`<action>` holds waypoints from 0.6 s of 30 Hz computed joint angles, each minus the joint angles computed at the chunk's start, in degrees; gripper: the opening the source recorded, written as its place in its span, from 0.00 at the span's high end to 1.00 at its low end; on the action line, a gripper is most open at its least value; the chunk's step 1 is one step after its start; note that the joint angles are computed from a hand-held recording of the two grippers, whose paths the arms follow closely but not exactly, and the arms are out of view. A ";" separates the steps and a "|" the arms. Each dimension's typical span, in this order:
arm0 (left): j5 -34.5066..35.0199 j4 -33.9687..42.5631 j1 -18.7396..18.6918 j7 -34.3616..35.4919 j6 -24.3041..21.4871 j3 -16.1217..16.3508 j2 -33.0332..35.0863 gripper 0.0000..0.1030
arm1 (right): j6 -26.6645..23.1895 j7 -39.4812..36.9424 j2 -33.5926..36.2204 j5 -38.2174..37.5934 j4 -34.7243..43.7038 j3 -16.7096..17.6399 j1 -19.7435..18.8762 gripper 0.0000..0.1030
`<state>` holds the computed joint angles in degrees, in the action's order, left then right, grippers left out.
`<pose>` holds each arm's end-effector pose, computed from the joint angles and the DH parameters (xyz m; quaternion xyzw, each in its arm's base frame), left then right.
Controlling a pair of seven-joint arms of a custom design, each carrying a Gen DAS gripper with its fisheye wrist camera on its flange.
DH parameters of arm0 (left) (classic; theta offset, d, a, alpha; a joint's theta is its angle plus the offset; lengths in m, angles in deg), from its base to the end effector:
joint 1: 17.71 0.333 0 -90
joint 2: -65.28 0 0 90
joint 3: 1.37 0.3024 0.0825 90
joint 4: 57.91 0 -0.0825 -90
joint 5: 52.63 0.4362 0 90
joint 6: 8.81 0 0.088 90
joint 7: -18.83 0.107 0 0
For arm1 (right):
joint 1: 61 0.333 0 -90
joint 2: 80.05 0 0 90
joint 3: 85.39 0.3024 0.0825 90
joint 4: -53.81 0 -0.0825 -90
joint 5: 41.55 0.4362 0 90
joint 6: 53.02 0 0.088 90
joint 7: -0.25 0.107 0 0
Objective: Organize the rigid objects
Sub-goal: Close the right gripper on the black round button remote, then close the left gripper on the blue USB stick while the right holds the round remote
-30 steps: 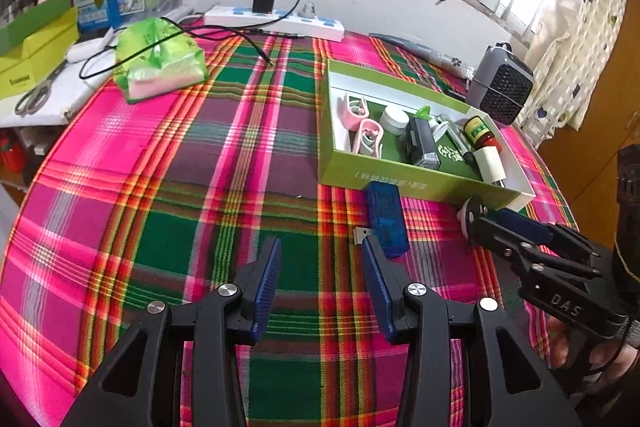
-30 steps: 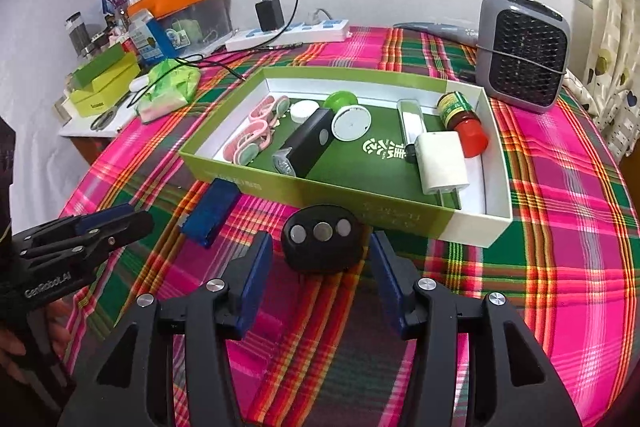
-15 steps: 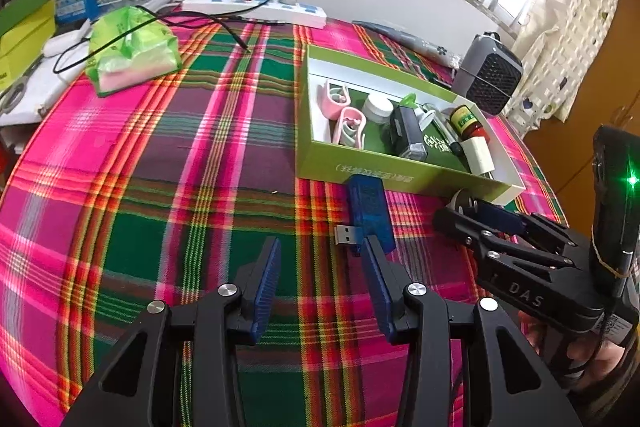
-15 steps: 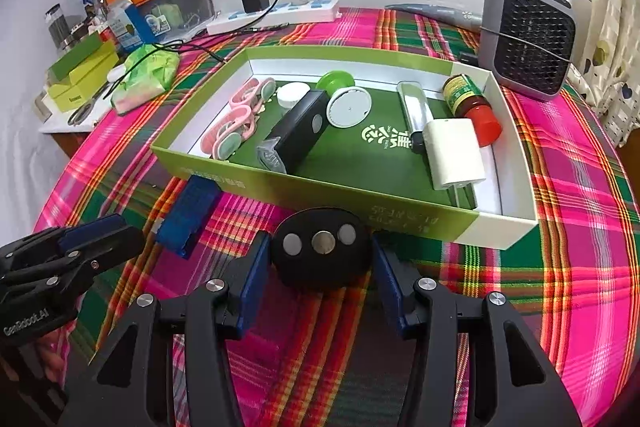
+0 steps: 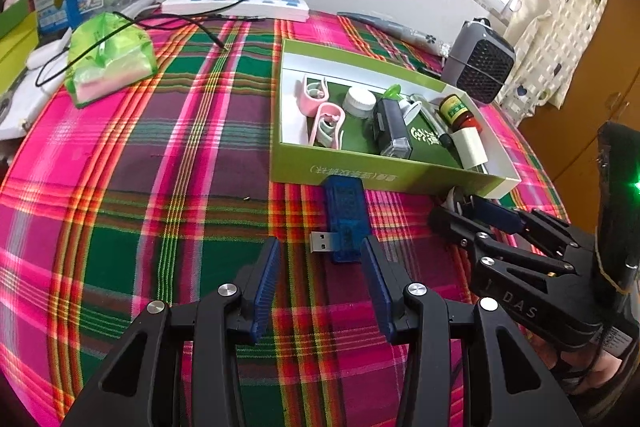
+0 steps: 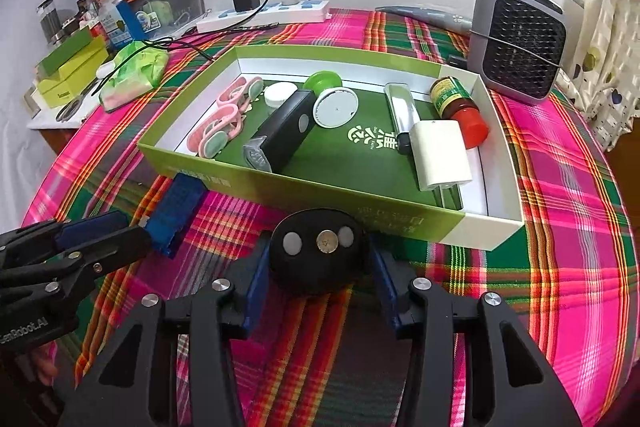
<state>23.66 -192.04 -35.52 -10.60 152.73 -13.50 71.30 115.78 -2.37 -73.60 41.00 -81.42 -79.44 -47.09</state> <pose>0.4509 -0.3166 0.2536 -0.7738 0.5404 -0.2777 0.1790 0.5236 0.1208 0.2422 -0.8317 0.4466 -0.1290 0.3034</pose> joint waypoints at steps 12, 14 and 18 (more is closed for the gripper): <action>-5.98 2.82 -0.67 8.71 -3.37 -0.40 1.91 0.60 | -4.04 -5.06 -3.40 4.68 -2.27 -1.61 -0.53 0.54; -7.14 3.85 -1.13 10.63 -4.59 -0.38 2.69 0.60 | -4.85 -5.29 -3.88 5.01 -2.55 -1.98 -0.70 0.54; -8.51 5.96 -1.94 13.88 -6.24 -0.04 4.33 0.60 | -5.87 -5.41 -4.42 5.38 -2.80 -2.58 -1.04 0.54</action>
<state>15.16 -186.09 -37.46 3.27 146.48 -13.54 75.62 109.91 -7.78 -78.02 46.38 -84.22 -82.02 -48.13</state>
